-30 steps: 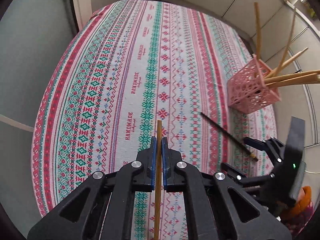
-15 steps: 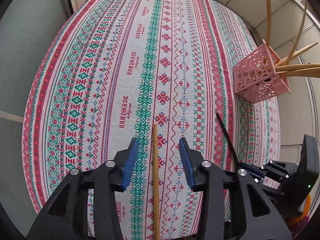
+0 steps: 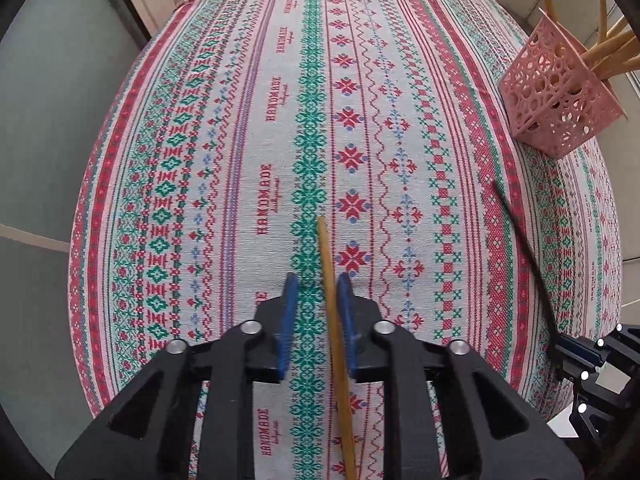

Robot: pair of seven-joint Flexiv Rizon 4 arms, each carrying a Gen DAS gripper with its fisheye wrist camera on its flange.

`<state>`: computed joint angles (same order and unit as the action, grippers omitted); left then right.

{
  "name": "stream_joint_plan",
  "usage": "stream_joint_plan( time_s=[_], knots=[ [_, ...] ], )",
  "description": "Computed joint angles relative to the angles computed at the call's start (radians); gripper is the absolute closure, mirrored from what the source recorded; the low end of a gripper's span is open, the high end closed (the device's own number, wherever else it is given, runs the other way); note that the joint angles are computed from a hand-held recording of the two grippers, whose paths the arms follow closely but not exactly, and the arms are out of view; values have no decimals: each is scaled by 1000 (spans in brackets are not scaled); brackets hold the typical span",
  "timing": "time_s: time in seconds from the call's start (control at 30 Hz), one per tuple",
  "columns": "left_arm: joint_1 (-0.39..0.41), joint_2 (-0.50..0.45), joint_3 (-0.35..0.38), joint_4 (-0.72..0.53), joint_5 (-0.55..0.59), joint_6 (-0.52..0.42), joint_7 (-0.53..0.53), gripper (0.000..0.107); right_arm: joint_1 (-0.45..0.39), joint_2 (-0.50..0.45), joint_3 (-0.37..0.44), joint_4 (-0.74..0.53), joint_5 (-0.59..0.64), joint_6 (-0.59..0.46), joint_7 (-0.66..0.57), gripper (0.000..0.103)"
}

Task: Organize utensils
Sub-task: 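Lift both held chopsticks and carry them toward the pink basket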

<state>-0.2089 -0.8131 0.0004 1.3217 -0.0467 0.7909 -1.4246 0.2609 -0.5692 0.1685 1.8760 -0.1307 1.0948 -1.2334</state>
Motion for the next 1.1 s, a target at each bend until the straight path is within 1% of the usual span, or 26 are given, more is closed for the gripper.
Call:
stream_joint_plan(
  time_s=[0.03,0.07,0.13,0.2,0.27,0.33,0.4,0.47,0.5,0.53,0.57,0.6,0.63,0.67,0.77,0.8,0.87,0.9,1.0,1.03,1.07,1.1],
  knots=[
    [10,5,-7,10,-9,8,8,98,10,11,-5,23,0,16,18,96],
    [20,9,-15,23,-18,22,17,100,29,24,-19,46,-15,30,45,96],
    [51,16,-41,45,-57,38,45,103,69,43,-55,84,-61,52,103,96],
    [72,40,-59,83,-89,77,72,103,98,73,-72,123,-100,88,157,96],
    [101,71,-84,120,-134,115,109,103,105,109,-60,145,-110,133,192,96],
    [126,108,-111,162,-182,167,148,103,132,154,-85,191,-152,184,252,96],
    [163,145,-156,211,-257,217,200,103,145,196,-105,233,-194,228,304,96],
    [181,175,-180,251,-312,259,245,103,153,233,-131,267,-243,268,359,96],
    [176,188,-182,264,-327,276,253,103,127,246,-120,267,-240,275,347,96],
    [179,202,-188,281,-344,296,272,103,90,248,-92,251,-215,274,319,96],
    [179,217,-194,303,-361,317,287,103,33,242,-36,221,-152,268,256,96],
    [185,228,-206,319,-383,334,307,103,-5,208,-13,168,-116,251,215,96],
    [177,231,-211,322,-398,351,312,103,-26,201,13,147,-70,230,179,96],
    [172,227,-211,312,-407,358,317,103,-24,198,8,143,-65,236,178,96],
    [180,242,-235,332,-451,403,360,103,-57,202,46,125,4,273,113,96],
    [186,249,-246,338,-468,415,376,103,-44,209,38,131,2,289,114,96],
    [186,254,-249,333,-489,415,387,103,-49,229,55,148,22,326,81,96],
    [186,254,-250,332,-499,417,392,103,-45,238,53,155,26,331,79,96],
    [170,246,-231,318,-496,403,385,103,-1,254,-2,182,-5,360,128,96],
    [164,244,-224,313,-490,394,380,103,-12,248,8,171,1,339,122,96],
    [162,242,-221,310,-488,389,380,103,-33,237,34,149,18,292,100,96],
    [161,242,-221,310,-488,389,382,103,-59,221,67,117,63,233,52,96]
  ],
)
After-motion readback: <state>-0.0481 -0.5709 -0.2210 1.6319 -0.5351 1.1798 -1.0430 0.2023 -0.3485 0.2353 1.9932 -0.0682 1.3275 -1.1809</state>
